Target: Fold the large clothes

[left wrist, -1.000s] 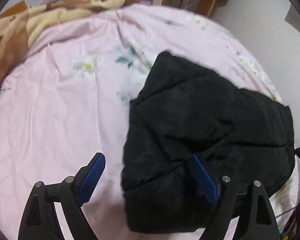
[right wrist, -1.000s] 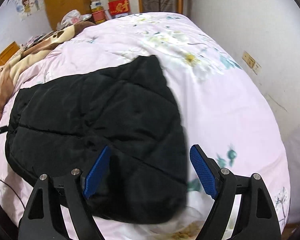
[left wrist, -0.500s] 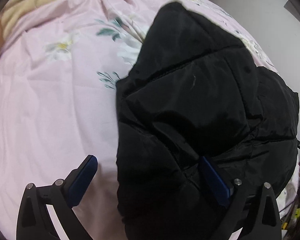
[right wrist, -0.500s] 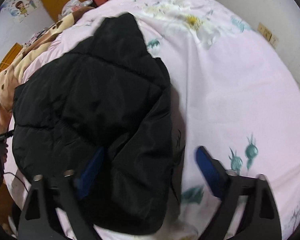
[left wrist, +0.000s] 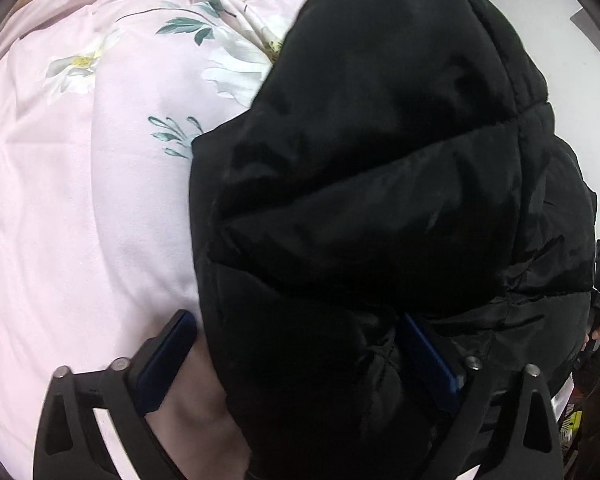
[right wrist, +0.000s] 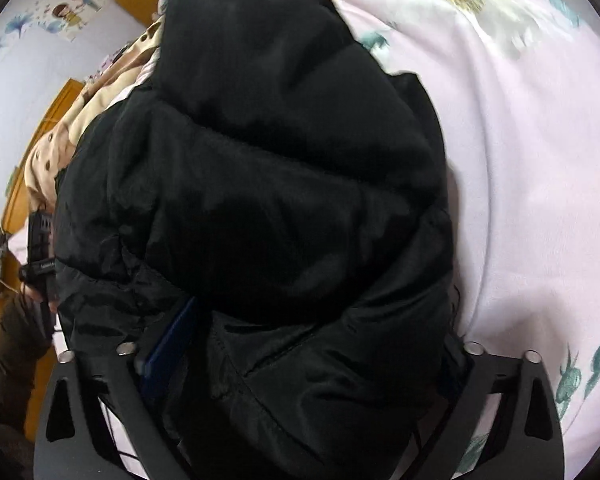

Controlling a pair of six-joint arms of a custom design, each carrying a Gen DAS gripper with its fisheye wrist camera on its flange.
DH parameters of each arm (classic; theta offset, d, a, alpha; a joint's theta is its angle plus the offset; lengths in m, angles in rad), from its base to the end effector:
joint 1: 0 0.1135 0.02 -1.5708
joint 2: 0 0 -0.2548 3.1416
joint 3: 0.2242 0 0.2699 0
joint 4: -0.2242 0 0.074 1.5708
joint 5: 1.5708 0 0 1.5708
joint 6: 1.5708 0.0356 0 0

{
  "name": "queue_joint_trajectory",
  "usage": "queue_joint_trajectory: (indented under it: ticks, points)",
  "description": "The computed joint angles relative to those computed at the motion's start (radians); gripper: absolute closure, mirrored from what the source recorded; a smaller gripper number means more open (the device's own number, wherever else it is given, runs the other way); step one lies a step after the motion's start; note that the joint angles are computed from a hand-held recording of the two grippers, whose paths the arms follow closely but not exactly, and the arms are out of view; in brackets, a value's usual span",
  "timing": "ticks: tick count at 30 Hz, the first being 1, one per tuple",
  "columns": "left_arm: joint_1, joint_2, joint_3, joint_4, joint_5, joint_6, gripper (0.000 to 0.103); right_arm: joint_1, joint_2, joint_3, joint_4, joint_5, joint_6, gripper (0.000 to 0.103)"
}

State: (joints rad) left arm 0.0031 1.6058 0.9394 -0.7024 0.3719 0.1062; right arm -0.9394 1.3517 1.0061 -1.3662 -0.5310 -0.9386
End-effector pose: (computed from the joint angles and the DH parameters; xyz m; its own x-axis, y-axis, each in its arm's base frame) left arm 0.2944 -0.0120 0.1477 -0.9667 0.0958 -0.2372 0.1735 0.9269 -0.3327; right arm 0.1431 -0.1652 0.2259 -0.9408 0.1080 -0.3214 -0.0353 0.9116 0.4096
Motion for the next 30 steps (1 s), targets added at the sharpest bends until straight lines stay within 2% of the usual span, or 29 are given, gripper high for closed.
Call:
queue_joint_trajectory:
  ticks: [3,7,9,11,13,16,18,20,24,27,30]
  points:
    - [-0.025,-0.045,-0.011,-0.015,-0.002,-0.001,0.034,0.013,-0.060,-0.014,-0.005,0.005,-0.001,0.031]
    - [-0.077,-0.094,-0.025,-0.019,-0.065,-0.068,0.047,0.026,-0.138,-0.035,-0.008,0.017,0.003,0.043]
    - [-0.083,-0.107,-0.035,-0.012,-0.070,-0.080,0.047,0.027,-0.195,-0.061,0.004,0.026,0.003,0.045]
    - [-0.060,-0.088,-0.041,0.000,-0.034,-0.077,0.045,0.033,-0.219,-0.078,0.016,0.029,0.017,0.044]
    - [-0.035,-0.051,-0.028,-0.002,-0.008,-0.061,0.029,0.039,-0.230,-0.087,0.022,0.034,0.031,0.044]
    - [0.026,0.053,0.007,-0.017,0.098,-0.062,0.021,0.040,-0.232,-0.091,0.018,0.038,0.040,0.044]
    - [0.039,0.086,0.019,-0.023,0.139,-0.056,0.021,0.107,-0.262,-0.101,0.036,0.048,0.120,0.043]
    - [0.037,0.109,0.039,-0.048,0.154,-0.038,0.025,0.137,-0.232,-0.073,0.059,0.063,0.149,0.043]
    - [0.047,0.127,0.074,-0.083,0.189,-0.013,0.046,0.176,-0.246,-0.081,0.078,0.073,0.197,0.043]
    - [0.028,0.093,0.052,-0.061,0.189,-0.063,0.055,0.190,-0.273,-0.101,0.092,0.076,0.223,0.043]
    - [0.058,0.034,0.048,-0.080,0.166,-0.065,0.065,0.203,-0.324,-0.123,0.100,0.082,0.252,0.050]
